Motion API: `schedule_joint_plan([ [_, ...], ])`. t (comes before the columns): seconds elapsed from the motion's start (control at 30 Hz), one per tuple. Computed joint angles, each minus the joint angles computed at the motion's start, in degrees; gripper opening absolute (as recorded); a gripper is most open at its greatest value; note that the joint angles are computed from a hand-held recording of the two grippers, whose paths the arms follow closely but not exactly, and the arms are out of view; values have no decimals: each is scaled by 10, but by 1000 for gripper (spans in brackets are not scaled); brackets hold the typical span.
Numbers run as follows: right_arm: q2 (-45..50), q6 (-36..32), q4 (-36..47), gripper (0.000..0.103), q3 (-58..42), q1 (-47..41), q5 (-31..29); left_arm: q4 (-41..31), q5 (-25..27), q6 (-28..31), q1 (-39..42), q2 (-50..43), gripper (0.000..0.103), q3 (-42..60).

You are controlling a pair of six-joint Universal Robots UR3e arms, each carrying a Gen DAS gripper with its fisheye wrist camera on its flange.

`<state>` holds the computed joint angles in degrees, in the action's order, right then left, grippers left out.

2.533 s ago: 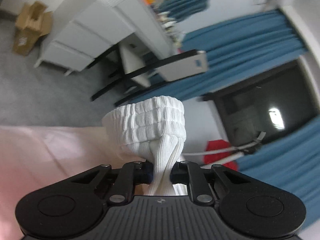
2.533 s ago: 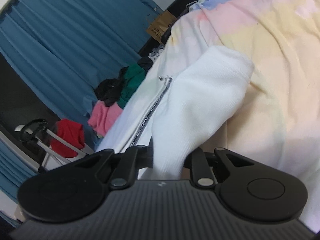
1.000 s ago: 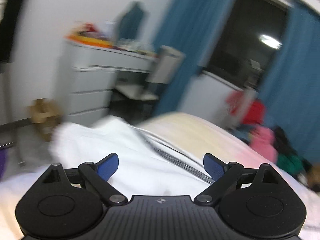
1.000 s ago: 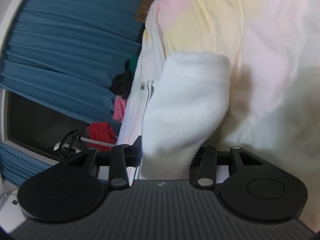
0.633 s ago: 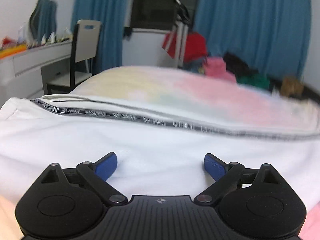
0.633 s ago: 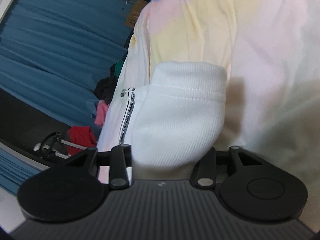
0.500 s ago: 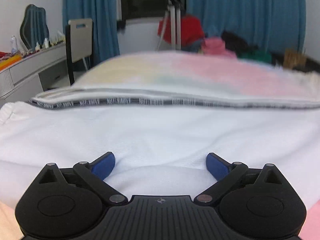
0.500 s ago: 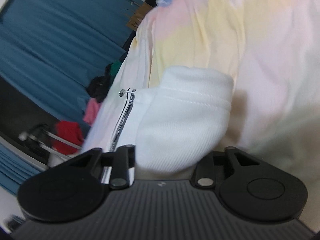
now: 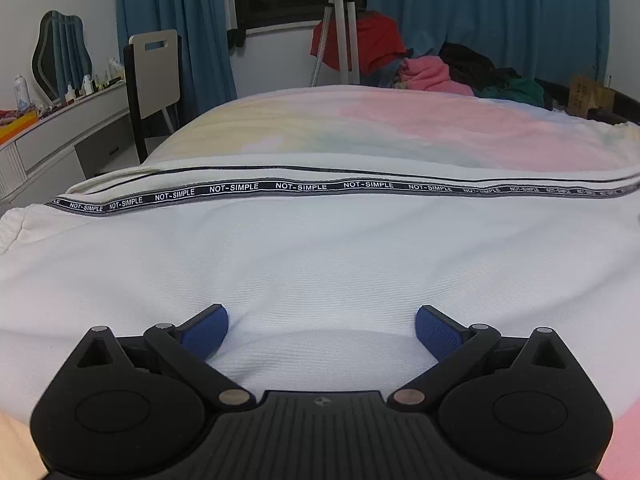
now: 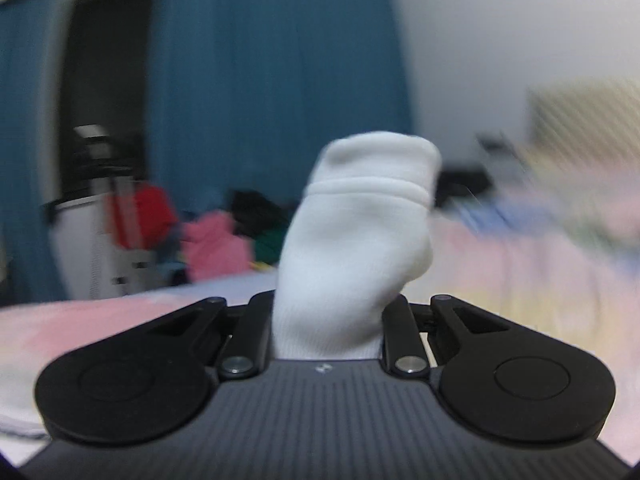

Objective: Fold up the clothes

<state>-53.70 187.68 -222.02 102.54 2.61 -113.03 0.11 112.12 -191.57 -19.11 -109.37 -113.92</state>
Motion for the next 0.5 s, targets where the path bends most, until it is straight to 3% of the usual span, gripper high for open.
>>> schedule_joint_plan([
  [0.2, 62, -216, -7, 20, -92, 115, 63, -8, -32, -9, 26, 36, 101, -21],
  [0.3, 98, -288, 51, 19, -114, 165, 100, -14, -44, -23, 40, 66, 101, -37],
  [0.4, 130, -320, 151, 19, -138, 206, 107, -17, -46, -31, 49, 92, 101, -51],
  [0.5, 165, -310, 194, 19, -169, 239, 53, -15, -55, -38, 62, 115, 101, -65],
])
